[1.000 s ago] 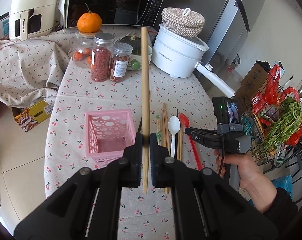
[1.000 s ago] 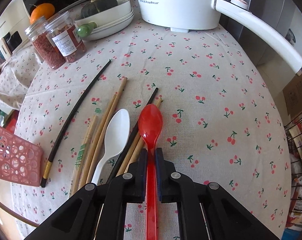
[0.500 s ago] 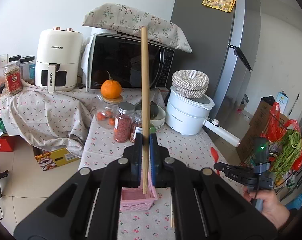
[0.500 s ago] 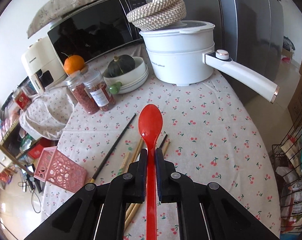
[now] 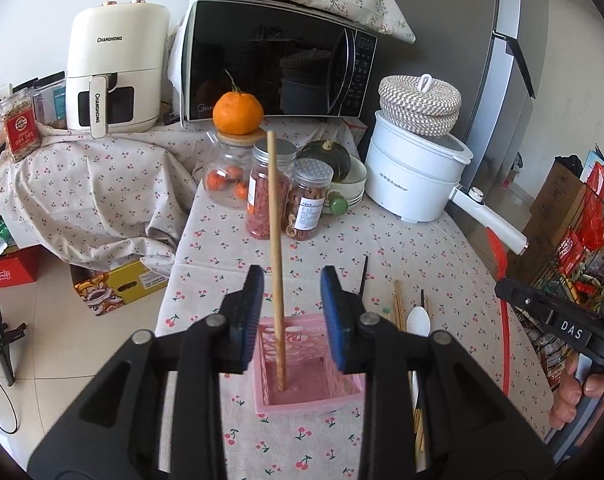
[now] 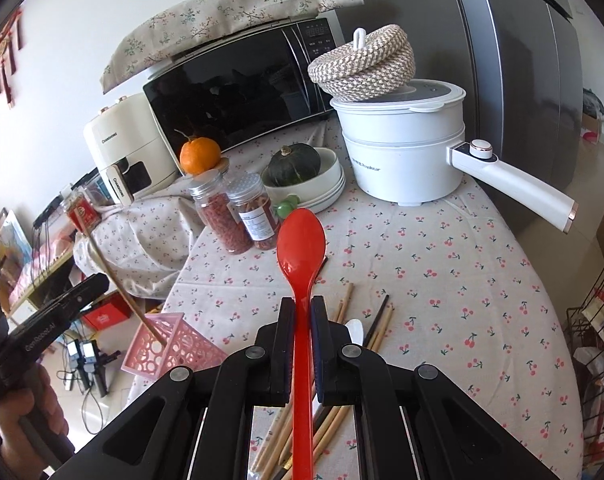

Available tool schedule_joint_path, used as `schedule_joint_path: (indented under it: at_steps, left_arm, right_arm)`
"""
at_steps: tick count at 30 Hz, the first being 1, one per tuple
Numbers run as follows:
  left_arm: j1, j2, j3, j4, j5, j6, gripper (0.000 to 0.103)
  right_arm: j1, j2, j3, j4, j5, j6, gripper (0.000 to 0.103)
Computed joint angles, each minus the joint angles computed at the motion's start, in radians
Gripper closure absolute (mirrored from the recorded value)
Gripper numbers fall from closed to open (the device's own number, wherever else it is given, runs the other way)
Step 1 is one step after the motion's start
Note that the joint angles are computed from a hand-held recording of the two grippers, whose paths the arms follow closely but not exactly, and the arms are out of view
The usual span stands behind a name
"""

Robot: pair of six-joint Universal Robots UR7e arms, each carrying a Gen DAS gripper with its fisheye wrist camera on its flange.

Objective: Organize utensils
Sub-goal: 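Carry the chopstick into the pink holder and open the left gripper while the right gripper carries the spoon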

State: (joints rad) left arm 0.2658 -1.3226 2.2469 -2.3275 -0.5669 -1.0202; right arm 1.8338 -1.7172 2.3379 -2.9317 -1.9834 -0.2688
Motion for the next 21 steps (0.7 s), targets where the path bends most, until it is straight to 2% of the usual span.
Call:
schedule_joint_path:
  at_steps: [4, 6, 12, 21]
  left_arm:
    - [0.006, -0.019, -0.003, 0.023, -0.034, -0.038, 0.066]
    - [0.009, -0.034, 0.0, 0.031, -0.054, -0.057, 0.06]
    - [0.031, -0.065, 0.005, 0.078, -0.118, -0.092, 0.059]
    - [0.041, -0.138, 0.024, 0.129, -0.182, -0.128, 0.059]
  right_arm:
    - [0.021, 0.013, 0.005, -0.016, -0.005, 0.001, 0.095]
    - [0.034, 0.017, 0.011, -0.037, 0.001, -0.004, 0.095]
    - [0.075, 0.04, 0.026, -0.101, 0.061, 0.032, 0.095]
    - [0.161, 0.213, 0.004, -0.356, 0.104, 0.092, 0.095]
